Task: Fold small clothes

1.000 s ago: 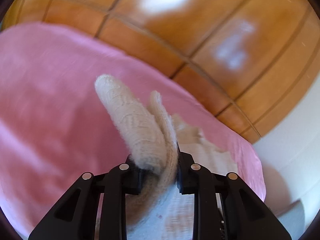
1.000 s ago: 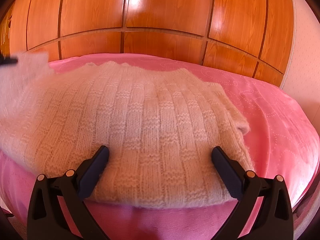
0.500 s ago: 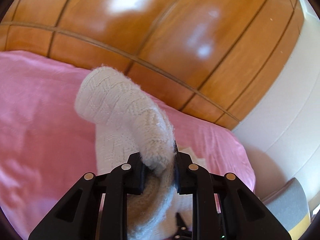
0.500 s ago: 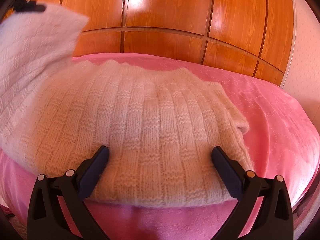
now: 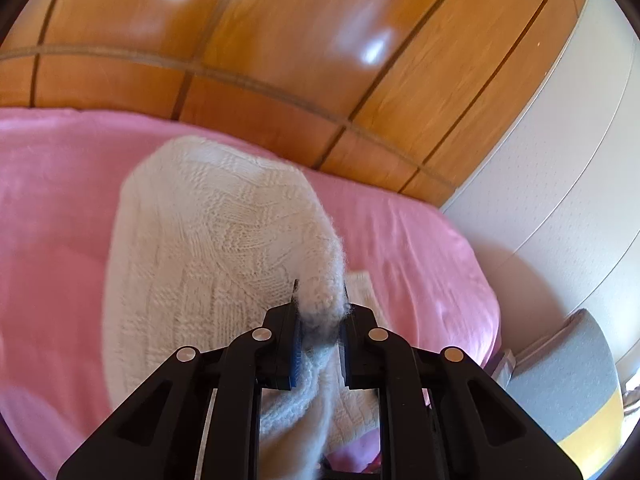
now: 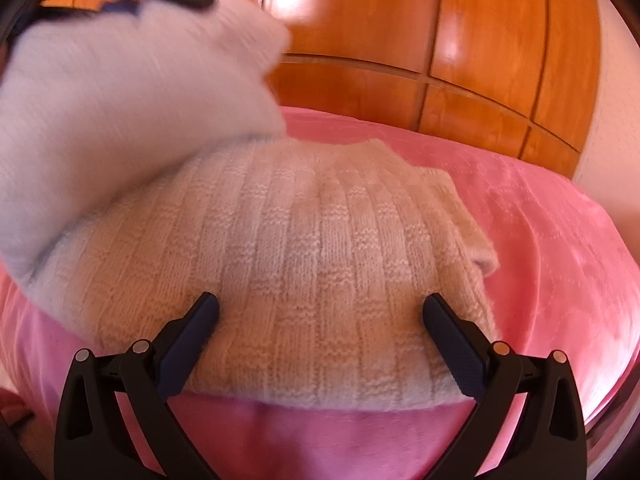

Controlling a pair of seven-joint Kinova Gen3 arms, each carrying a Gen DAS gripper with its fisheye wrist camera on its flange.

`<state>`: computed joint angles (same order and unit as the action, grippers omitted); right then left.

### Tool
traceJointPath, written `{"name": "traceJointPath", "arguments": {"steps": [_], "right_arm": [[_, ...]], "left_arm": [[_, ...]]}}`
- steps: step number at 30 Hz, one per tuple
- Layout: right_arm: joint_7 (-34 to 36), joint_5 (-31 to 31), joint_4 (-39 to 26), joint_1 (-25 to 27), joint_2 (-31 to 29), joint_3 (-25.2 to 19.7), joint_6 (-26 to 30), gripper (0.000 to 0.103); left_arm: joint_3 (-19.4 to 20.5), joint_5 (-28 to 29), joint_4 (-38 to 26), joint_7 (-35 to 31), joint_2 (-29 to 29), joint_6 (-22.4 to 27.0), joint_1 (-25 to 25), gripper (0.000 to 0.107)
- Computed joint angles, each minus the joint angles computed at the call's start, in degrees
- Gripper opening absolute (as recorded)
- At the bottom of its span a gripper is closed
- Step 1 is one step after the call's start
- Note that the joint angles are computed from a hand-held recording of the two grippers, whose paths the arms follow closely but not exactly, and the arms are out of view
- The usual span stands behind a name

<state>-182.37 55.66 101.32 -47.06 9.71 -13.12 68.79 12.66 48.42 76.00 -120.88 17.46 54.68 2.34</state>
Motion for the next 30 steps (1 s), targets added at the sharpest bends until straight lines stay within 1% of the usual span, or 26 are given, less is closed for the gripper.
{"name": "traceJointPath", "arguments": {"steps": [3, 4, 5, 7, 8, 10, 11, 12, 13, 14, 15, 16, 18, 20, 23, 24, 25, 26, 27, 28, 30], "right_arm": [[1.8, -0.9, 0.3, 0.5, -1.2, -0.2, -0.3, 0.101], [1.6, -1.1, 0.3, 0.6, -1.5, -0.3, 0.0, 0.101], [0.9, -1.0, 0.3, 0.4, -1.9, -0.4, 0.8, 0.101], [-1.3, 0.4, 0.9, 0.1, -2.7, -1.0, 2.1, 0.101], [-2.2, 1.3, 1.0, -0.3, -2.8, -1.2, 3.8, 0.101], [-2.8, 1.6, 0.4, -0.5, -2.4, -1.5, 7.2, 0.101], [-3.1, 1.5, 0.3, -1.1, -2.3, -0.7, 8.1, 0.101], [-3.6, 1.1, 0.6, -0.7, -2.5, -0.7, 8.2, 0.101], [-4.1, 0.3, 1.0, 0.7, -3.0, -1.5, 7.3, 0.101], [-4.2, -0.4, 1.3, 1.2, -3.3, -1.3, 6.5, 0.101], [-4.2, -1.5, 1.2, 1.7, -3.2, -1.3, 6.2, 0.101], [-4.2, -2.5, 1.2, 2.2, -3.2, -1.2, 5.6, 0.101], [-5.3, -4.3, 2.2, 3.5, -3.8, -0.9, 2.7, 0.101], [-7.4, -4.7, 3.7, 4.5, -5.0, -0.9, 0.2, 0.101], [-8.3, -5.3, 5.0, 6.1, -6.8, -1.2, -2.6, 0.101], [-8.9, -5.0, 5.4, 6.5, -7.3, -1.5, -3.1, 0.101], [-9.1, -4.8, 5.6, 6.9, -7.5, -1.7, -3.4, 0.101], [-9.2, -4.9, 5.6, 7.2, -7.5, -1.8, -3.5, 0.101], [-8.8, -5.3, 5.4, 7.6, -7.4, -1.9, -3.7, 0.101], [-8.2, -5.9, 5.2, 7.9, -7.2, -1.9, -3.9, 0.101], [-8.3, -6.0, 4.9, 7.8, -7.2, -2.4, -3.3, 0.101]], "left_arm": [[0.2, -1.0, -0.2, 1.1, 1.0, 0.2, 0.9, 0.013], [-0.4, -0.9, -0.3, 1.0, 1.1, 0.3, 1.4, 0.013], [-2.0, -0.5, -0.1, 0.4, 1.0, 0.3, 2.7, 0.014], [-7.3, 1.7, 0.2, -1.4, 0.7, 1.1, 6.4, 0.013], [-9.3, 2.2, 0.2, -1.9, 0.8, 1.4, 7.8, 0.013], [-11.8, 2.9, 0.7, -3.2, 0.6, 1.7, 9.6, 0.013], [-14.5, 4.0, 1.3, -4.5, 0.3, 1.8, 11.5, 0.013], [-17.1, 4.5, 1.7, -5.1, 0.1, 1.9, 13.5, 0.014], [-18.6, 4.8, 1.5, -5.6, 0.3, 2.8, 14.5, 0.022], [-19.1, 5.7, 1.7, -7.0, 0.7, 4.7, 14.5, 0.032], [-18.6, 6.9, 1.8, -9.3, 1.3, 6.8, 13.7, 0.058], [-16.9, 7.2, 2.4, -11.6, 1.5, 8.0, 12.6, 0.074], [-12.0, 5.0, 4.2, -16.3, 0.2, 7.7, 9.4, 0.074], [-7.3, 3.4, 8.1, -20.9, -3.2, 3.7, 6.2, 0.074], [-0.1, 6.1, 15.0, -27.9, -8.7, -3.2, -1.4, 0.075], [2.0, 7.7, 17.3, -30.3, -10.3, -5.6, -4.1, 0.077], [3.1, 9.6, 19.2, -32.6, -11.6, -7.1, -6.1, 0.082], [3.0, 11.4, 20.6, -34.9, -12.3, -7.9, -7.1, 0.082], [1.9, 12.8, 21.7, -37.2, -12.6, -7.8, -7.3, 0.082], [-0.2, 13.4, 22.3, -38.8, -12.6, -7.1, -6.4, 0.082], [-5.5, 12.0, 22.8, -39.1, -12.1, -6.7, -2.7, 0.082]]}}
